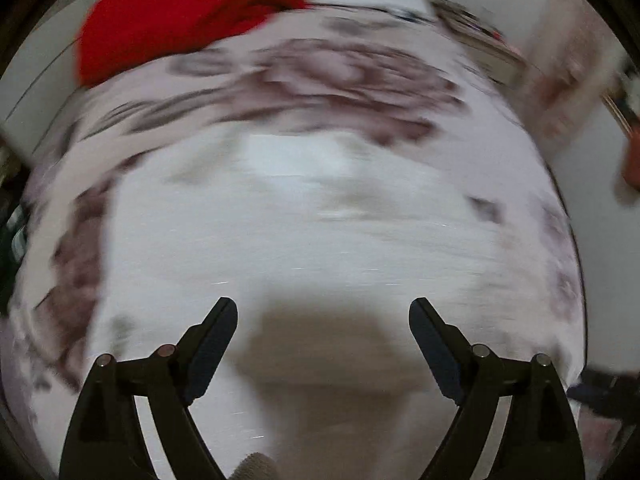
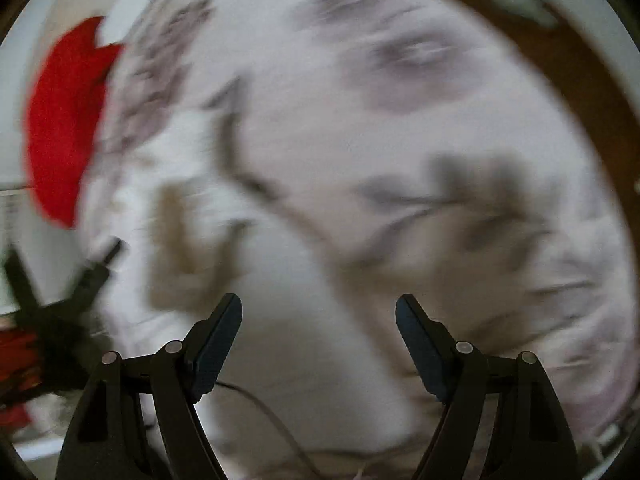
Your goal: Fold large clothes
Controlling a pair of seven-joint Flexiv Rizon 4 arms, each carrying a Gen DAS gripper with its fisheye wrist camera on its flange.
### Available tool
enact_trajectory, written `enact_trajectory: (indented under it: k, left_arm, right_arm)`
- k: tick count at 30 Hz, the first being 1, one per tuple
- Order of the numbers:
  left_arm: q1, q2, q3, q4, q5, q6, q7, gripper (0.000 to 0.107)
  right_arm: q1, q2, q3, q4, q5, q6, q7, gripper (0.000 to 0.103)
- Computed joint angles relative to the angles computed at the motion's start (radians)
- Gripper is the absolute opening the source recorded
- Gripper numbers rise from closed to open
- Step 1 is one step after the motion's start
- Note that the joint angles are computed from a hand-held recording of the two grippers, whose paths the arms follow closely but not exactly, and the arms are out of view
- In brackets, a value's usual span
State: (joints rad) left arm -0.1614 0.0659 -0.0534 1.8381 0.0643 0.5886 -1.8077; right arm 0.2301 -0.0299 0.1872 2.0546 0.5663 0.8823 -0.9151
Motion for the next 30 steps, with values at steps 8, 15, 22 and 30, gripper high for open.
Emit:
enact_trajectory:
  k: [8, 15, 22, 30]
  left_arm:
    - [0.121, 0.013, 0.056, 0.015, 0.274, -0.076, -0.069, 0.088]
    - [0.148, -0.009, 0.073, 0.042, 0.276, -0.026, -0.067, 0.088]
    - [0.151, -0.048, 0.068, -0.032, 0.207, -0.104, -0.012, 0.088]
    - [0.128, -0.375, 0.037, -0.348, 0.032, -0.174, 0.154, 0.088]
  right_arm:
    - [0.000, -0.349, 0.047, -0.371, 0.069, -0.056, -0.204, 0.081]
    - [0.106, -0.390, -0.004, -0.406, -0.284, 0.021, -0.089, 0.005]
    - [0.035, -0.497, 0.025, -0.619, -0.366, -0.401, -0.098, 0.020]
    - [0.067, -0.639, 0.031, -0.930, -0.381, -0.442, -0.146, 0.043]
